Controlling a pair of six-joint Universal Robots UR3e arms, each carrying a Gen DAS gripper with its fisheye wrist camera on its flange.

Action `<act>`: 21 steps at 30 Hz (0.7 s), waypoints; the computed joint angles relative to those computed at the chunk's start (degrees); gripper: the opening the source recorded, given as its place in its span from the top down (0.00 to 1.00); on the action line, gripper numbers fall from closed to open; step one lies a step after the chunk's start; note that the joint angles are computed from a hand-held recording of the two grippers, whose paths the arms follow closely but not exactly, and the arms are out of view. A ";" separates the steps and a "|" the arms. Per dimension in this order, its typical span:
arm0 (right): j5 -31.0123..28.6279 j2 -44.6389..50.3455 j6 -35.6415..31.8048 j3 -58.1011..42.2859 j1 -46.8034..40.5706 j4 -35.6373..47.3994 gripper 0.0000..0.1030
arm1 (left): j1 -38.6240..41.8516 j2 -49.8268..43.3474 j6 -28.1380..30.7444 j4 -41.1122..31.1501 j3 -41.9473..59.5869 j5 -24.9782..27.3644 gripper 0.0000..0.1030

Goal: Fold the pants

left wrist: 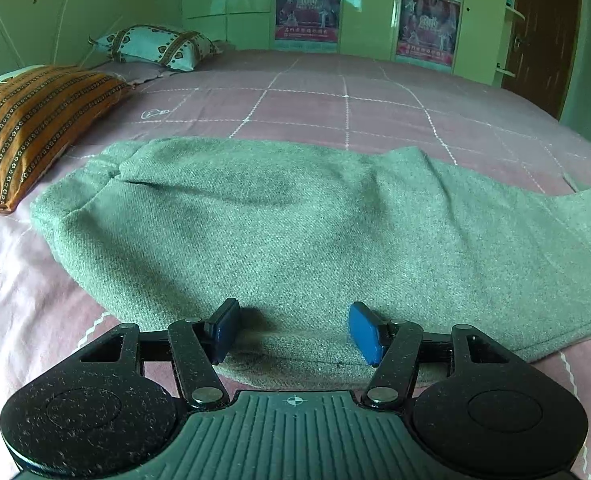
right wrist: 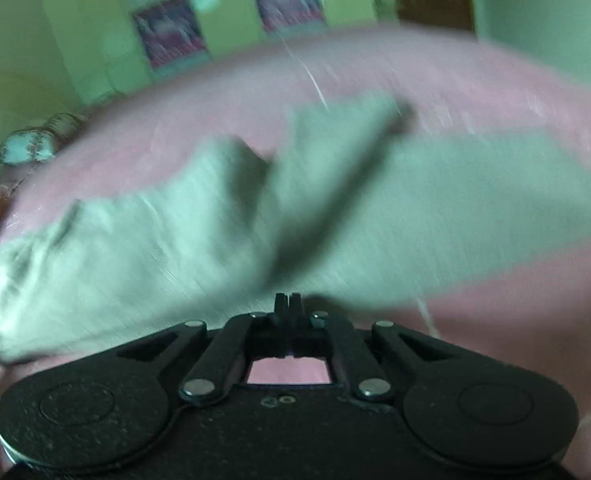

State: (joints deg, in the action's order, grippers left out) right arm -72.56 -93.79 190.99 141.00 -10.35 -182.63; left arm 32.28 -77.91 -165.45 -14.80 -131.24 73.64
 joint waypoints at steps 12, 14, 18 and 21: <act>-14.87 13.83 -10.92 -23.32 11.69 2.01 0.83 | -21.43 -9.28 -5.94 -0.15 9.99 11.35 0.41; -19.47 17.62 -14.64 -30.33 14.43 9.74 0.91 | -23.89 -11.17 -7.11 3.18 9.03 14.56 0.38; -19.65 12.90 -14.20 -23.85 11.39 6.67 1.00 | -20.77 -9.24 -7.12 5.13 5.56 10.15 0.36; -14.32 3.64 -9.56 -12.55 5.06 4.79 1.00 | -20.40 -9.13 -7.49 6.30 4.65 9.34 0.35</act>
